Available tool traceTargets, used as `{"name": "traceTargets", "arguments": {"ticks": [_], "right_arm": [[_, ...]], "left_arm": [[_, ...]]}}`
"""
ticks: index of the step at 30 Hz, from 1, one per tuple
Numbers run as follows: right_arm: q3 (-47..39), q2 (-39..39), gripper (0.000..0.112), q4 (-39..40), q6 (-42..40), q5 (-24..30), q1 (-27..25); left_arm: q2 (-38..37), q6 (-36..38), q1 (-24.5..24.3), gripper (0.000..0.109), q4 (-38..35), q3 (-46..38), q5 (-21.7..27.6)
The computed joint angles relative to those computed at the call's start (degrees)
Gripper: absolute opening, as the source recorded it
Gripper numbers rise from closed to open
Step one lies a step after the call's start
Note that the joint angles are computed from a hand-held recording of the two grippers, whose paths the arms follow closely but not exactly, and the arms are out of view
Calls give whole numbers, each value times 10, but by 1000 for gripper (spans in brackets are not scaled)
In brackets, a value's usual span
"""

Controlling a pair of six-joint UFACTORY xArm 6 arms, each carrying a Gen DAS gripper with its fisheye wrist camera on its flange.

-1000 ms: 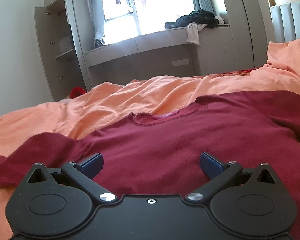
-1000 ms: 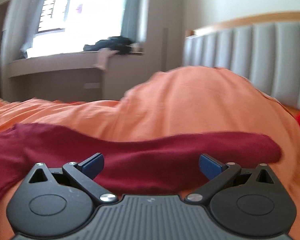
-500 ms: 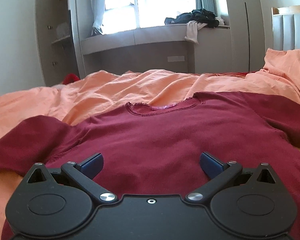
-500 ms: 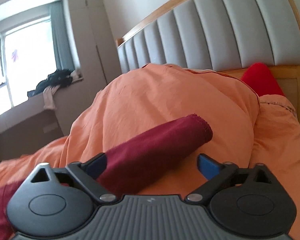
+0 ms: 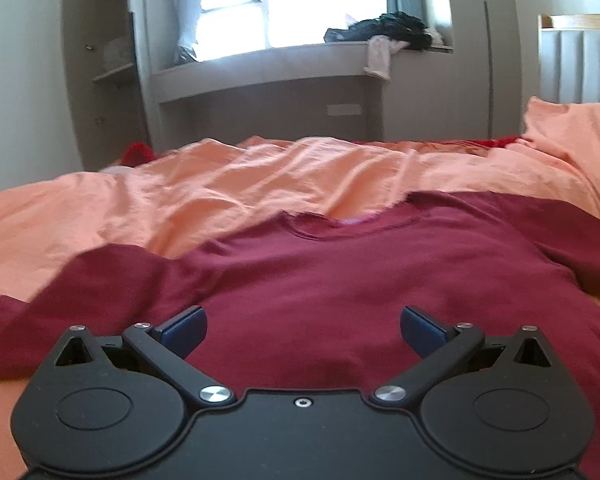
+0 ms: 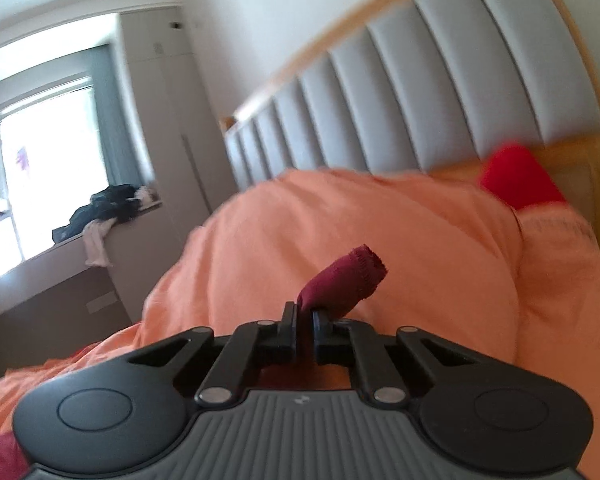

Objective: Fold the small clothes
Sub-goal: 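Grasp the sleeve cuff with the right gripper, then lift the sleeve, lay it across the shirt body, open the right gripper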

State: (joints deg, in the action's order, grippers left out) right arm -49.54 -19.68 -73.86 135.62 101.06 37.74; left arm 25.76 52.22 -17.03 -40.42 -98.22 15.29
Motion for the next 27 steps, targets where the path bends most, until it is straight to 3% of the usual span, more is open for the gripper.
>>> {"name": "traceTargets", "arguments": {"ticks": [4,7,10,15,21,24,27], "right_arm": [[-50,32,7,-69,-101,-20,5],[-105,65,7,-135,-180,-75,-5],[-183,118,7,-200,-258,-158,-14],[-339,236,7,-265,-365,-348,-33],[-525,398,6,-228,-480,-521,-32],[-594,468,6,-163,-557,-573,-29],[-657,533,6,-88,-655,-592,-18]], "left_arm": [[8,-20,17,103,3,-24,5],[18,-80,29,103,42,-43,5],[29,-139,44,103,77,-65,6],[48,-231,71,103,119,-103,12],[58,-272,93,103,97,-117,-6],[61,-274,102,103,79,-124,-2],[60,-266,107,103,61,-124,0]]}}
